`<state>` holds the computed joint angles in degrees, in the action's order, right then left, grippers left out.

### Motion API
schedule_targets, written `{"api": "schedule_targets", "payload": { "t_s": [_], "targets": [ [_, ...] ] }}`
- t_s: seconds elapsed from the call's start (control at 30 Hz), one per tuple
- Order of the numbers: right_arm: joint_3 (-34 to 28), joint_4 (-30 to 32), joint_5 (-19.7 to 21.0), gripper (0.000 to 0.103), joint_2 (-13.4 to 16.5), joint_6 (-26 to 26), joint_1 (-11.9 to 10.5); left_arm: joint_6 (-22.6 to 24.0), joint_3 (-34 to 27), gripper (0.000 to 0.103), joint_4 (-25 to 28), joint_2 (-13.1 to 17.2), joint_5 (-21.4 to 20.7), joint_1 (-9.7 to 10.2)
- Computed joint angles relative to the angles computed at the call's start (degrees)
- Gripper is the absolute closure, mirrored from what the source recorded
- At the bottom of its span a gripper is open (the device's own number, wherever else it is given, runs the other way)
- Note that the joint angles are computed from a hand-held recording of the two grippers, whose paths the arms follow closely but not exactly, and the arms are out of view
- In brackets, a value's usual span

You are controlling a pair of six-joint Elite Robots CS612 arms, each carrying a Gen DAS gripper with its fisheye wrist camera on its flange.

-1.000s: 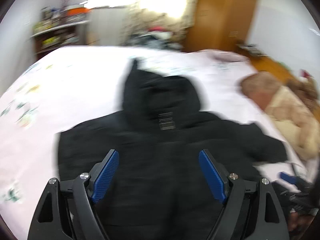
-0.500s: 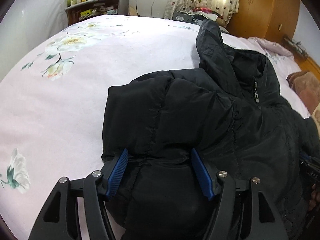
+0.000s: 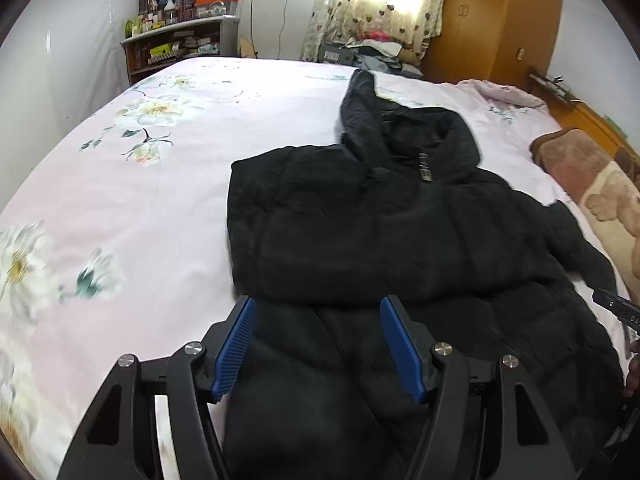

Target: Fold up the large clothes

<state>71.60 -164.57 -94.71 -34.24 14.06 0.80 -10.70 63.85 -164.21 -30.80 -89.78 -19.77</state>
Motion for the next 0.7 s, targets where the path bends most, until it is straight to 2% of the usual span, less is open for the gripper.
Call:
{"api": "schedule_targets", "payload": {
  "t_s": [0.13, 0.37, 0.57, 0.7],
  "targets": [
    [6.48, -3.75, -0.74, 0.061, -3.78, 2.54, -0.33, 0.57, 6.52, 0.036, -3.63, -3.98, -0.12, -1.14],
    [12.68, -7.77, -1.14, 0.048, -7.52, 4.96, -0.82, 2.7, 12.16, 0.035, -5.52, -7.42, -0.97, -2.83],
    [14.62, -9.31, 0.12, 0.046, -8.31, 8.06, -2.52, 2.51, 11.91, 0.034, -4.73, -7.3, -0.31, -3.25],
    [14.58, -8.5, 0.87, 0.046, -7.83, 10.55, -4.22, 1.91, 9.84, 0.034, -3.75, -5.85, 1.34, -3.09]
  ]
}}
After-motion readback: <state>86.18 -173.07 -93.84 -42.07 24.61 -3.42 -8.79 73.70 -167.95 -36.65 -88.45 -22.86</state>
